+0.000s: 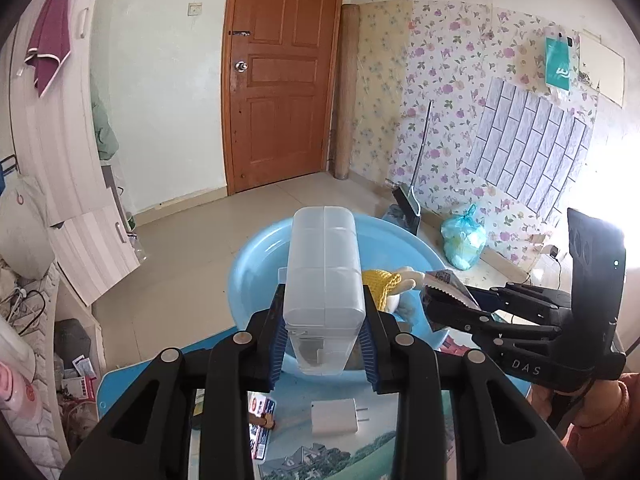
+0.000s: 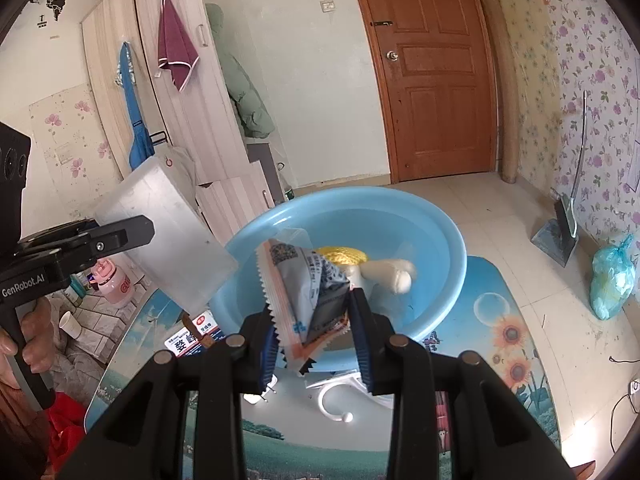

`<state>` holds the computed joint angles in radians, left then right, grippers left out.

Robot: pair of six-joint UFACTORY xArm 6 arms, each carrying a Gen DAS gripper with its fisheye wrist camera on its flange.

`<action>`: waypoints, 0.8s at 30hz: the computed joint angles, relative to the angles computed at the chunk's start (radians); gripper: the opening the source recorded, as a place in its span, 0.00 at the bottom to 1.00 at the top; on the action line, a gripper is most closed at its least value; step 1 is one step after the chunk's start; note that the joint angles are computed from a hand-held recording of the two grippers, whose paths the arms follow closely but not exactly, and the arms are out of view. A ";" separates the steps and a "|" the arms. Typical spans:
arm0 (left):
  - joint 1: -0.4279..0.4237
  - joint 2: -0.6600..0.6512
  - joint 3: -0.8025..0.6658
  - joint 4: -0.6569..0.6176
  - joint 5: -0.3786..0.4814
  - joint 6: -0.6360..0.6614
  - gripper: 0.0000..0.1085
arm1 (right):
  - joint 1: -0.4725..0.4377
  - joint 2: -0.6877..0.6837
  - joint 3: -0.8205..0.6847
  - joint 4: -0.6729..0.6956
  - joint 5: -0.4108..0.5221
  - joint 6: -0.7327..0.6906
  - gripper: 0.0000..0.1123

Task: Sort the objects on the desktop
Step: 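Carry the clear box and packet over the basin and open both tools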

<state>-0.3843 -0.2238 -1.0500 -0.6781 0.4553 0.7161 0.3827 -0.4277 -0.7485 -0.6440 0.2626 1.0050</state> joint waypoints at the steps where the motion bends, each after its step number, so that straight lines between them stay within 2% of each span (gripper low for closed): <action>1: -0.004 0.022 -0.016 -0.006 0.002 -0.002 0.28 | -0.007 0.012 -0.005 0.016 -0.003 -0.017 0.28; 4: -0.022 0.082 -0.050 -0.009 -0.002 -0.009 0.28 | -0.025 0.046 -0.015 0.042 -0.016 -0.044 0.28; 7: -0.034 0.124 -0.065 0.028 -0.044 -0.032 0.28 | -0.039 0.079 -0.027 0.082 -0.018 -0.071 0.28; 15: -0.005 0.220 -0.116 0.033 -0.004 -0.052 0.30 | -0.044 0.151 -0.073 0.088 -0.003 -0.078 0.28; 17: -0.003 0.232 -0.119 0.035 0.013 -0.042 0.35 | -0.041 0.167 -0.084 0.099 0.004 -0.089 0.28; 20: -0.010 0.243 -0.106 0.053 0.025 -0.028 0.52 | -0.036 0.186 -0.100 0.101 0.016 -0.099 0.30; 24: -0.032 0.213 -0.060 0.069 -0.017 0.013 0.66 | -0.014 0.198 -0.129 0.017 0.076 -0.040 0.34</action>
<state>-0.4164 -0.0106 -1.1097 -0.6092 0.4382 0.7296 0.3683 -0.2298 -0.8777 -0.6267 0.3388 0.9646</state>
